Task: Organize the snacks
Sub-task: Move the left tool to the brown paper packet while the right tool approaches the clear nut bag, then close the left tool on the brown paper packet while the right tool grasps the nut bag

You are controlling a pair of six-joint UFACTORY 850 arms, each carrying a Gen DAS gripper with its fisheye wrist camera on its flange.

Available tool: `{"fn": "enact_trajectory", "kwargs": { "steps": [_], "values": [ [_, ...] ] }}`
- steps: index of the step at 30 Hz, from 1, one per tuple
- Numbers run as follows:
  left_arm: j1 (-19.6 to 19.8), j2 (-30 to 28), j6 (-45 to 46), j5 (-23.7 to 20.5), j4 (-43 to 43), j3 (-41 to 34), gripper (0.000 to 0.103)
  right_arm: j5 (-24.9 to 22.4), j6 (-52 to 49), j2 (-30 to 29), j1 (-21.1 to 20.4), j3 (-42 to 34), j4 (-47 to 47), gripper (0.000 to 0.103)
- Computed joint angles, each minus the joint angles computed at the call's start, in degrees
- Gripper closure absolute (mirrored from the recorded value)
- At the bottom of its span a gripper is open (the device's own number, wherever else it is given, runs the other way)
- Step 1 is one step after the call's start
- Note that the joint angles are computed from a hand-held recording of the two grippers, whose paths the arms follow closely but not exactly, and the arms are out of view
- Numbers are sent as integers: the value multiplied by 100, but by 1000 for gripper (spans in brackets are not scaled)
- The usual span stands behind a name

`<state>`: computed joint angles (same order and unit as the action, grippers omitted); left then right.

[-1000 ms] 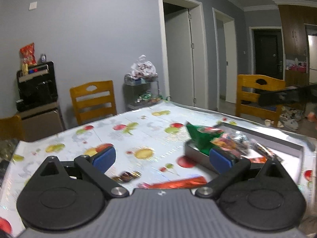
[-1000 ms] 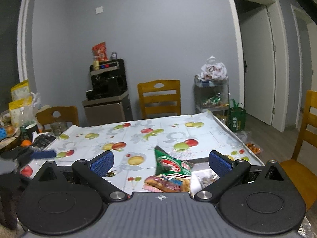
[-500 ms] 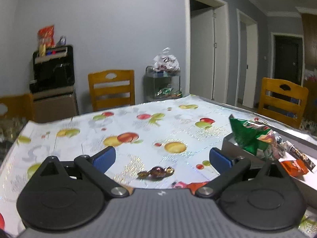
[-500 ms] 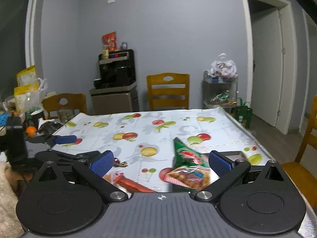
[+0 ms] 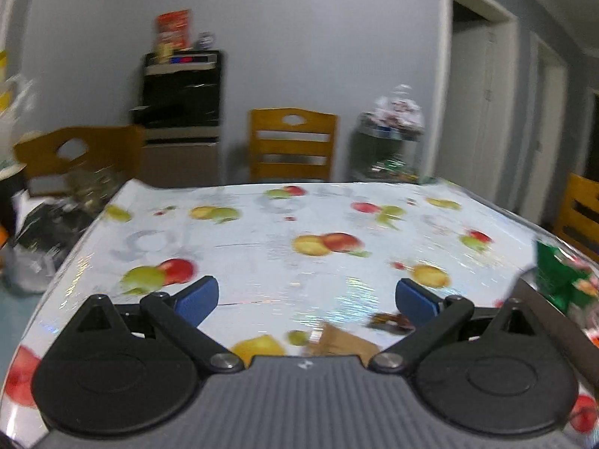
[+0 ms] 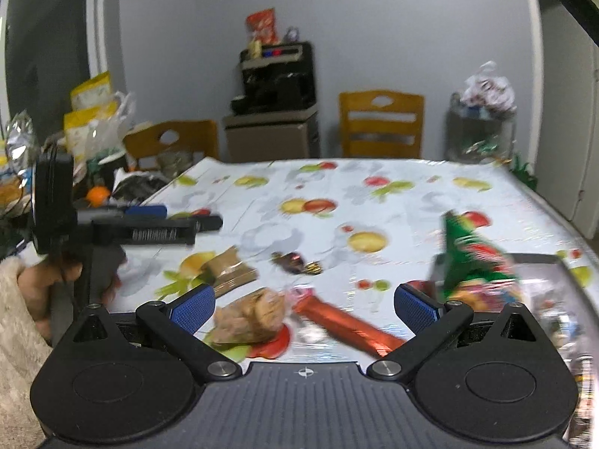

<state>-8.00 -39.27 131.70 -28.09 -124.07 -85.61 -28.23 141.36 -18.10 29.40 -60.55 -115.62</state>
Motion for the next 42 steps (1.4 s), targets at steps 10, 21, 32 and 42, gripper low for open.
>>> {"fn": "enact_trajectory", "kwargs": {
  "steps": [10, 21, 32, 42],
  "values": [
    [27, -382, -515, 493, 213, -489, 1, 238, -598, -934, -40, -920, 493, 0],
    [-188, -536, -41, 259, 1022, -472, 1, 427, -1169, -1353, -11, -1309, 555, 0],
    [-199, -721, -1023, 16, 2332, -728, 4, 421, -1237, -1475, 19, -1406, 392, 0],
    [-230, -903, -2731, 155, 3941, -1085, 8, 398, -1250, -1555, 53, -1461, 215, 0]
  ]
}}
